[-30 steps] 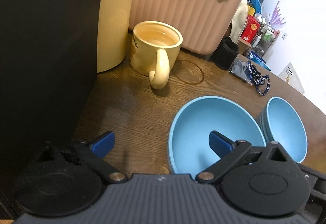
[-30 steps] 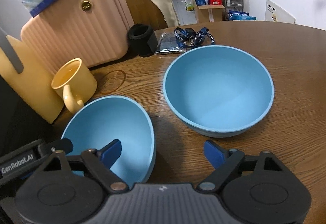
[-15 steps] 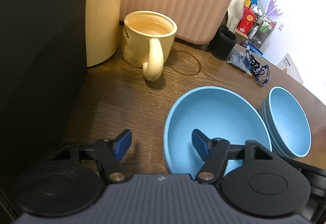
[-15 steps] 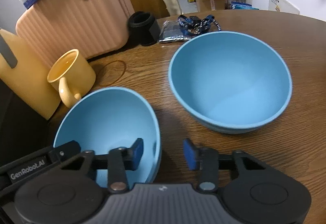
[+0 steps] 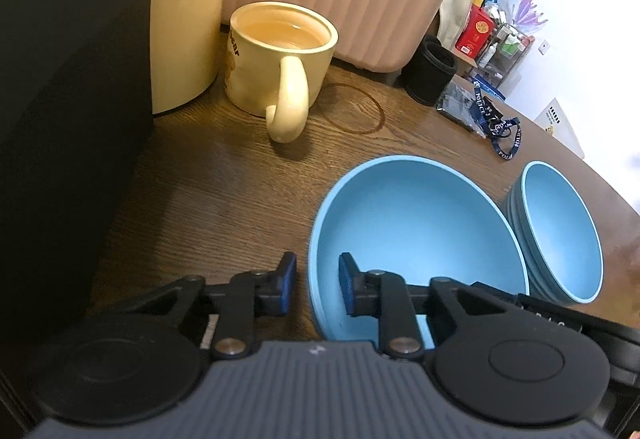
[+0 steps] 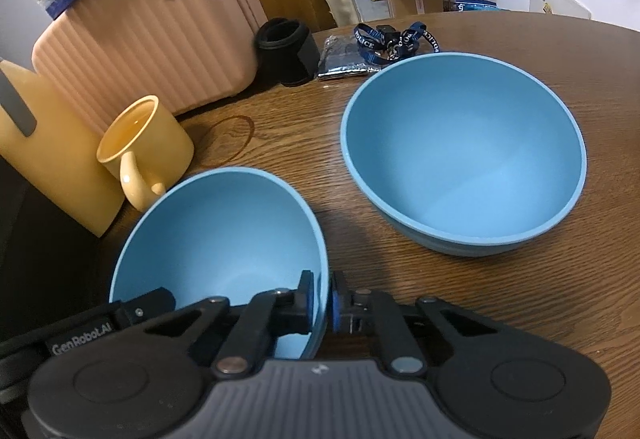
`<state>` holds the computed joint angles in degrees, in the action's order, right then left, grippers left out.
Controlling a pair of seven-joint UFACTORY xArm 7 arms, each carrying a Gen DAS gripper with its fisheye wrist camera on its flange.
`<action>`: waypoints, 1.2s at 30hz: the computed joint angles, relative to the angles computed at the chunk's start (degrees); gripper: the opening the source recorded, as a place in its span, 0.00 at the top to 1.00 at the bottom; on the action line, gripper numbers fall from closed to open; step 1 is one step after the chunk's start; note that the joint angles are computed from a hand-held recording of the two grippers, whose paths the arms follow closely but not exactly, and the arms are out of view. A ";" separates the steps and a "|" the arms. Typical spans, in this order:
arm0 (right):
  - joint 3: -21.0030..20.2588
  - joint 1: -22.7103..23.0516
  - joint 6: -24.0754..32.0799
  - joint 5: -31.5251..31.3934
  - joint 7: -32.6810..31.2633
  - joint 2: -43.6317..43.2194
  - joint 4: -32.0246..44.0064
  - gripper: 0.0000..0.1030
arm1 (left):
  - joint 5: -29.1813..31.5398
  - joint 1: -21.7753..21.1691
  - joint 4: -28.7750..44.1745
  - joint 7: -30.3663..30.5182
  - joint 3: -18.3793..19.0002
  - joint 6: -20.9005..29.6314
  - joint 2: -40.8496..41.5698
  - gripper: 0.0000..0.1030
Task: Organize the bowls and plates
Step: 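Close both grippers on the rim of that light-blue bowl, then lift and carry the held bowl with both grippers toward the large light-blue bowl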
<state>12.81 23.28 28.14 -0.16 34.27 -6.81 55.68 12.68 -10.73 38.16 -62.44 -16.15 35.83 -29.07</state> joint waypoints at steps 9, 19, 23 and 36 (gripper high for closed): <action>0.05 0.05 -0.22 -0.44 0.29 -0.15 -0.27 0.93 | 0.59 0.33 -0.16 -0.86 -0.47 -0.20 -0.24 0.89; -0.03 -0.25 -0.83 -0.19 0.05 -2.15 -1.41 0.93 | 2.54 0.33 0.37 -2.30 -1.88 0.59 -1.44 0.89; -0.27 -0.31 -0.51 0.74 -0.71 -3.76 -2.29 0.93 | 3.44 0.32 0.63 -3.15 -2.83 1.11 -2.31 0.89; 0.31 -0.36 1.41 2.31 -1.20 -9.87 -5.01 0.93 | 3.26 -1.24 -0.17 -5.27 -5.06 5.16 -8.02 0.89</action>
<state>13.12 22.92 29.55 2.15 33.07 -16.69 50.67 15.94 -11.97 38.00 -67.71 -21.21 40.98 -37.09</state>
